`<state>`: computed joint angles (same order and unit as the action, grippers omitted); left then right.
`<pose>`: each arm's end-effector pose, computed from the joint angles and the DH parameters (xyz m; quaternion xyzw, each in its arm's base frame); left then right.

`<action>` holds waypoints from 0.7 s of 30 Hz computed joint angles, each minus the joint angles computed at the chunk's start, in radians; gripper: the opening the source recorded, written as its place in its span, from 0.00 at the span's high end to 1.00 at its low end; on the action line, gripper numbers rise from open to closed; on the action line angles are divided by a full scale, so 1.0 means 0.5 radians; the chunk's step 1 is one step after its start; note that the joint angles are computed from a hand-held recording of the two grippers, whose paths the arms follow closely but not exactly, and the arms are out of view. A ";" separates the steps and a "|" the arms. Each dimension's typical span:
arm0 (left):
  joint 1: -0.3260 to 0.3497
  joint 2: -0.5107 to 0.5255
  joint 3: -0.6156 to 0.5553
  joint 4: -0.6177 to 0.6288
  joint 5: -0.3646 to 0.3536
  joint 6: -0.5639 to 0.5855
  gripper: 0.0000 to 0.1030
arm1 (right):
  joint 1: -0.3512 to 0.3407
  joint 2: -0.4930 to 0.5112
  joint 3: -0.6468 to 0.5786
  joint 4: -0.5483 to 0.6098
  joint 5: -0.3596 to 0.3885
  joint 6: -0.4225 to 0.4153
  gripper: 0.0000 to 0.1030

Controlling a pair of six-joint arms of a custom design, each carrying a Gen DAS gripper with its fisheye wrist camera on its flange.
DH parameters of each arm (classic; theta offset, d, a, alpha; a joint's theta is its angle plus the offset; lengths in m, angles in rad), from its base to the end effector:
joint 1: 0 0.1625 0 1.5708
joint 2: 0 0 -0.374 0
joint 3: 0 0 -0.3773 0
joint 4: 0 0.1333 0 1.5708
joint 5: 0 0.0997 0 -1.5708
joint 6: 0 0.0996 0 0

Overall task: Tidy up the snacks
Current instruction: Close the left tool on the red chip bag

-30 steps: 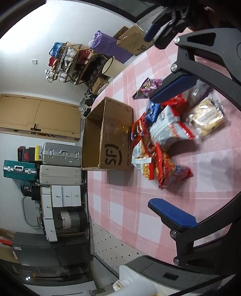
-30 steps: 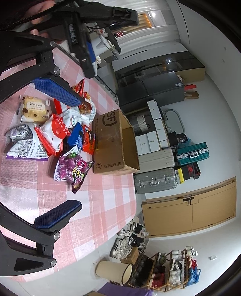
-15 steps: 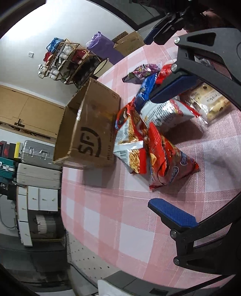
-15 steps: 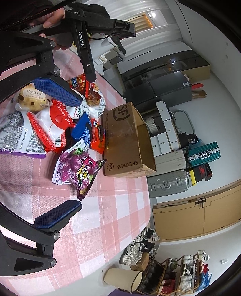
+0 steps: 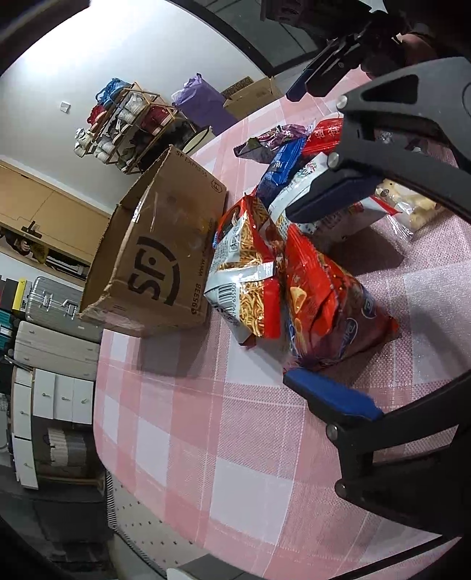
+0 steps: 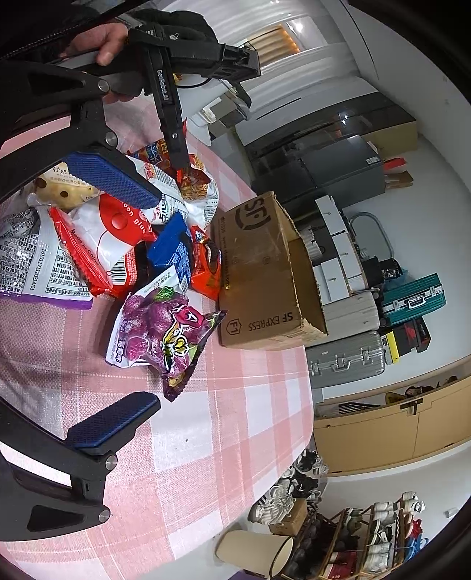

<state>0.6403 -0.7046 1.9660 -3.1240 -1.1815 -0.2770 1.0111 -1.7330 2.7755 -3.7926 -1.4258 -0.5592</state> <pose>-0.3162 -0.4490 -0.0142 0.2849 0.9284 -0.2261 0.0766 -0.0123 -0.2978 0.2603 0.0401 -0.8290 0.5020 0.2433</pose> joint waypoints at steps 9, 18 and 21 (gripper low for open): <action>0.015 0.080 -0.079 0.041 -0.007 -0.032 0.45 | 0.027 0.026 0.006 -0.021 -0.027 -0.008 0.00; -0.039 0.199 -0.240 0.091 0.022 -0.042 0.57 | 0.038 0.032 0.021 -0.052 -0.039 -0.004 0.00; -0.058 0.226 -0.302 0.132 0.005 -0.089 0.58 | 0.048 0.034 0.023 -0.067 -0.057 -0.001 0.00</action>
